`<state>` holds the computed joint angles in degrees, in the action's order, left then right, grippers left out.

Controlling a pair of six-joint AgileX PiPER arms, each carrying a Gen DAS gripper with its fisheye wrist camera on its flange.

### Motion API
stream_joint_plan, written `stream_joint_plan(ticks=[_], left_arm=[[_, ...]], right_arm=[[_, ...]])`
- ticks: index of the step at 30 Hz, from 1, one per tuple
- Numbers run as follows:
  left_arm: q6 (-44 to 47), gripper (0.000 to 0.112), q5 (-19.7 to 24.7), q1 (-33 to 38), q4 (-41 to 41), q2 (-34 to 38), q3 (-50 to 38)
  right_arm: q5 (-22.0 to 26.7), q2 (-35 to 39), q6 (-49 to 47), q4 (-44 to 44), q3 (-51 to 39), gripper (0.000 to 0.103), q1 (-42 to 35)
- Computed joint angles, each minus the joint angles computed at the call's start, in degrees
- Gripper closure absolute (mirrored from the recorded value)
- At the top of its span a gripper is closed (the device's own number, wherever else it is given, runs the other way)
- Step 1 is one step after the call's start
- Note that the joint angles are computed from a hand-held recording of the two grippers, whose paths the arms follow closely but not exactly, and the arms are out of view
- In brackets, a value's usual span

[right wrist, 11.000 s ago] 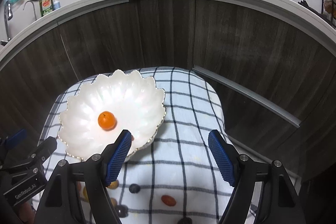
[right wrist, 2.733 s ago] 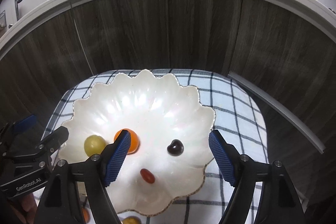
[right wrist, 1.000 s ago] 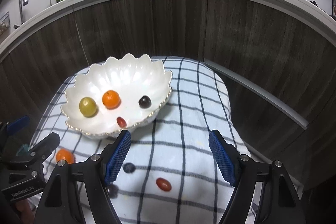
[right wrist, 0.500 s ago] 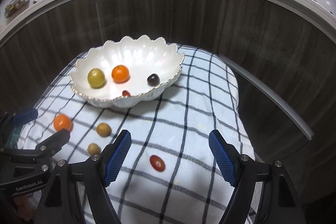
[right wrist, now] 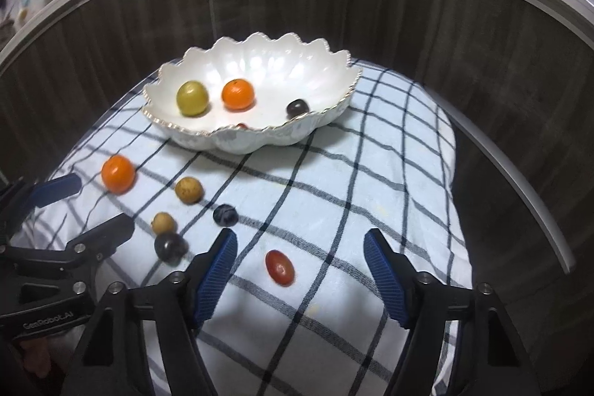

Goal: Organize fruits
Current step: 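Grasp a dark plum with the left tool while the right tool grasps a red cherry tomato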

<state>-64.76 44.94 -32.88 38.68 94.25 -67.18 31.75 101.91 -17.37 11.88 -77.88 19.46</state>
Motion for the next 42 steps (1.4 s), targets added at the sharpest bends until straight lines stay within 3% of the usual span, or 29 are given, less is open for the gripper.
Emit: stream_joint_plan(ticks=[6, 17, 30, 35, 39, 42], left_arm=[[-2.75, 0.032, -1.6, -1.19, 1.38, 1.15, 0.7], [-10.3, 0.036, -4.11, -2.54, 4.68, 3.43, 1.72], [-7.04, 0.06, -5.91, -1.43, 0.21, 6.96, 0.29], [-6.44, 0.064, -5.97, -1.36, -0.54, 7.81, -0.21], [-6.54, 0.072, -6.46, -1.41, -0.21, 7.86, -0.12], [-6.41, 0.081, -7.01, -1.51, -0.02, 7.77, 0.08]], right_arm=[[1.34, 1.74, -9.67, 6.39, 0.07, 0.042, -1.35], [3.49, 5.19, -21.27, 14.6, -1.59, 0.043, -3.61], [5.39, 8.23, -27.88, 17.94, -3.88, 0.054, -3.69], [5.35, 8.8, -28.34, 18.18, -3.8, 0.054, -3.85], [5.67, 9.37, -28.49, 18.22, -3.83, 0.063, -3.83], [4.69, 8.92, -29.7, 18.72, -2.63, 0.064, -3.65]])
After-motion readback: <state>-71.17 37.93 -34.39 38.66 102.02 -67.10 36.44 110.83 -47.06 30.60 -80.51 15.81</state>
